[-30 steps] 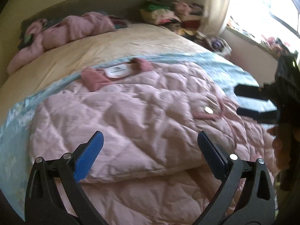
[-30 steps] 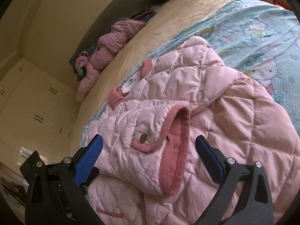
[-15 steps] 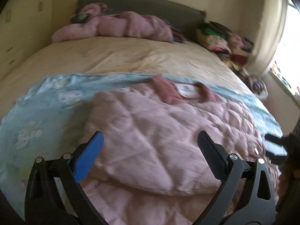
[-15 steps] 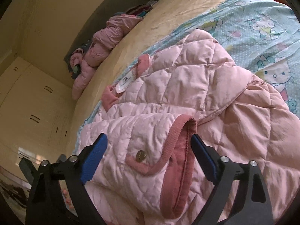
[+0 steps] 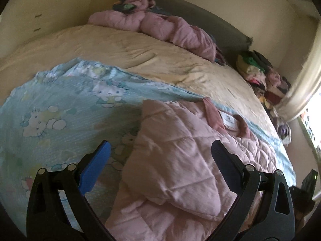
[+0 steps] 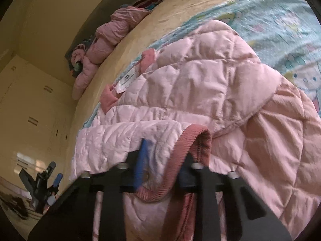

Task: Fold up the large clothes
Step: 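Grasp the trimmed front edge with the right tool and lift it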

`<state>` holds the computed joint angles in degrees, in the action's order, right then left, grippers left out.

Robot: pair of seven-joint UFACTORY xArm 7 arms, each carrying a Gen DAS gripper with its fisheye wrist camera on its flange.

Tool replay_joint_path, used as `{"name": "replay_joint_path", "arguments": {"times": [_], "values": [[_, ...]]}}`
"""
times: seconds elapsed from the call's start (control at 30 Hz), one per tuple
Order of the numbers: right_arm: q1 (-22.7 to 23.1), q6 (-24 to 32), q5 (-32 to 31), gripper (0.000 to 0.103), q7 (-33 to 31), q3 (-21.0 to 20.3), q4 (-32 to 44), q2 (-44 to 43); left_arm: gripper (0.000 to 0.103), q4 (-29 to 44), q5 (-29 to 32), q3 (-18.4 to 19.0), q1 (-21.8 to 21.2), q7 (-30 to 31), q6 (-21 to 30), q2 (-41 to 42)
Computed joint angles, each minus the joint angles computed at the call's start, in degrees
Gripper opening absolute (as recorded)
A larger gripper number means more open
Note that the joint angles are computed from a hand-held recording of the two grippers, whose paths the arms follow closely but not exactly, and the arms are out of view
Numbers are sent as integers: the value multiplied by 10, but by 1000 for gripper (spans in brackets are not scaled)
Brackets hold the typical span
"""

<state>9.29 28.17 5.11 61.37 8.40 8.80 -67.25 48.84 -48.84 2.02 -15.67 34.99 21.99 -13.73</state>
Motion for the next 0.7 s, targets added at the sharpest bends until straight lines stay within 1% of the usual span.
{"name": "replay_joint_path", "arguments": {"times": [0.03,0.13,0.23,0.33,0.47,0.57,0.7], "values": [[-4,5,-11,8,-9,5,15,9,94,2,-1,2,3,-5,1,3],[-10,3,-36,7,-47,6,53,30,94,5,4,1,11,-21,-6,8],[-33,13,-73,7,-96,16,117,61,94,9,-4,3,13,-20,-9,12],[-51,8,-98,6,-139,18,170,90,94,9,-28,4,4,4,-10,12],[-85,25,-128,6,-178,32,230,128,94,11,-22,-9,0,13,-17,17],[-113,28,-155,6,-196,47,257,157,94,10,-28,-13,-10,30,-29,19],[-135,24,-173,6,-198,54,259,174,94,15,-77,-8,-27,85,-10,25]]}}
